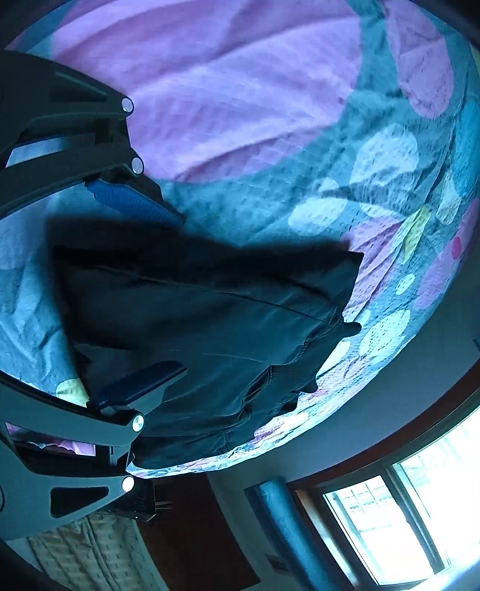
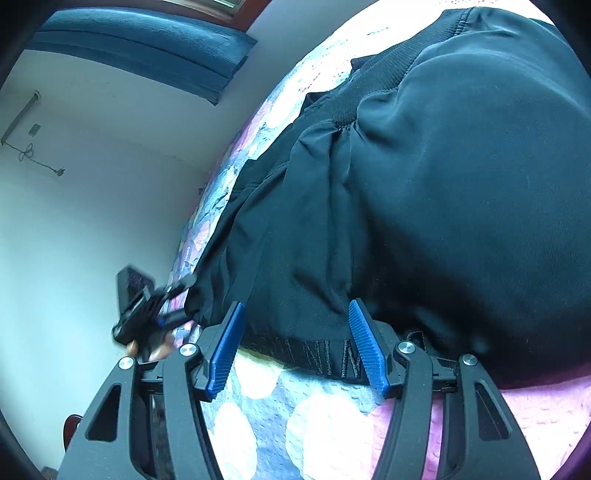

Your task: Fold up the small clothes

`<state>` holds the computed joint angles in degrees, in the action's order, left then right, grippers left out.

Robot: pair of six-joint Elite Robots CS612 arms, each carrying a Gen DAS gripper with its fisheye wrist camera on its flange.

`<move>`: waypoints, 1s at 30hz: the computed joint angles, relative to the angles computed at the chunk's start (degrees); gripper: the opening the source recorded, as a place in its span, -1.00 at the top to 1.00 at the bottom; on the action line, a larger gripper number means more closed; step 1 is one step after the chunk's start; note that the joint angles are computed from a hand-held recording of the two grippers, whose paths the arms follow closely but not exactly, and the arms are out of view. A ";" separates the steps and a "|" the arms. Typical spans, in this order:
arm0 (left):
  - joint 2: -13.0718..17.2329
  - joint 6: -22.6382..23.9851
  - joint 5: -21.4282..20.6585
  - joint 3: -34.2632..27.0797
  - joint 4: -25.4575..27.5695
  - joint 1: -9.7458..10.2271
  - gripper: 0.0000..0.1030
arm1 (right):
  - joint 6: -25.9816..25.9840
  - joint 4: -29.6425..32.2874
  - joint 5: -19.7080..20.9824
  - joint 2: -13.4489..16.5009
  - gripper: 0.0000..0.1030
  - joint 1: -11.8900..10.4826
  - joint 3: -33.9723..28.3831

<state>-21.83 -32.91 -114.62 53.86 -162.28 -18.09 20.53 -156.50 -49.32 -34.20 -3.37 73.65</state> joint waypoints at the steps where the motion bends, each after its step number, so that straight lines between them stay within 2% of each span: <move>1: 0.86 0.73 -0.58 -1.96 1.37 0.18 -0.43 | -0.11 0.02 0.01 -0.03 -0.13 -0.02 0.06; 7: 6.29 7.09 -4.08 -14.06 11.82 0.58 -0.43 | -0.46 -0.65 0.44 -0.29 -0.13 -0.22 0.75; 9: 8.17 6.26 -5.53 -17.50 12.98 0.90 -0.25 | -0.56 -0.85 0.37 -0.30 -0.13 -0.18 0.81; 11: 9.27 5.27 -5.26 -19.91 14.90 0.93 -0.10 | -0.49 -1.24 0.45 -0.32 -0.13 -0.18 0.92; 13: 8.97 6.21 -3.54 -19.81 16.08 0.61 -0.04 | -0.52 -1.41 0.42 -0.32 -0.14 -0.18 1.01; 17: 6.70 9.94 3.04 -17.12 17.91 -0.81 0.23 | -0.86 -2.15 0.21 -0.41 -0.14 -0.10 1.30; 21: 5.89 13.20 8.94 -16.12 19.39 -1.99 0.25 | -0.75 -2.24 0.34 -0.35 -0.14 -0.10 1.21; 23: 5.67 14.33 10.22 -15.72 19.06 -2.25 0.27 | -0.86 -2.16 0.10 -0.34 -0.14 -0.04 1.13; 26: 5.15 14.56 10.79 -15.13 18.89 -2.30 0.45 | -0.65 -2.83 -0.68 -0.87 -0.13 0.14 1.46; 30: 4.20 15.72 14.26 -14.17 19.14 -2.94 0.60 | -1.97 -3.73 -5.14 -2.01 -0.13 0.75 1.11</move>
